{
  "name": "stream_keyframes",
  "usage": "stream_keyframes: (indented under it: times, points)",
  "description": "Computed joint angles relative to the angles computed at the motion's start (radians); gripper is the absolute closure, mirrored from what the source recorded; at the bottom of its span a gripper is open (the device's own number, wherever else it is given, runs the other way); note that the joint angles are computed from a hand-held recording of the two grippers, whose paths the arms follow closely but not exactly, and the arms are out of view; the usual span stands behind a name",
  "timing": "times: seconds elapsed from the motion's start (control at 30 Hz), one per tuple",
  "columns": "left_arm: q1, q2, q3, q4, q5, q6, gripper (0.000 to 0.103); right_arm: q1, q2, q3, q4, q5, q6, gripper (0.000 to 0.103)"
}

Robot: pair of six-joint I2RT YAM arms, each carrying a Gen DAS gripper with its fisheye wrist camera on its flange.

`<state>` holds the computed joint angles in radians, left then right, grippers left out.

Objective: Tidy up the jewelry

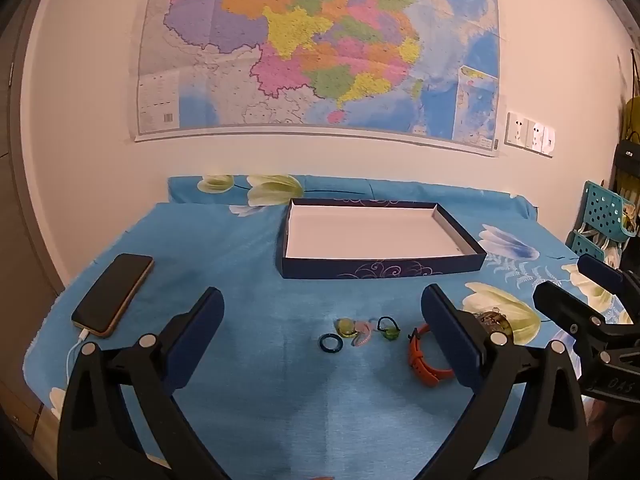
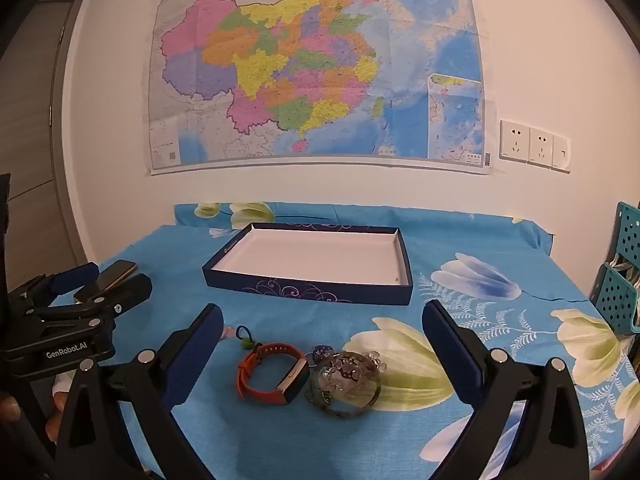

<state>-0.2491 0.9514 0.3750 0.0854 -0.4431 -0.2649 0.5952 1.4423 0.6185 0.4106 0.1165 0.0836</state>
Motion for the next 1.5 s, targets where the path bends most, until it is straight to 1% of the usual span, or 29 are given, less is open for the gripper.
stream_keyframes:
  times: [0.33,1.5]
  points:
    - [-0.015,0.003,0.004,-0.002,-0.027,0.000,0.006,0.013,-0.002,-0.002,0.001,0.018,0.008,0.007]
    - [0.002,-0.007,0.008,-0.015,-0.008,0.008,0.006,0.011,-0.006,-0.001,-0.004,0.012,0.009,0.007]
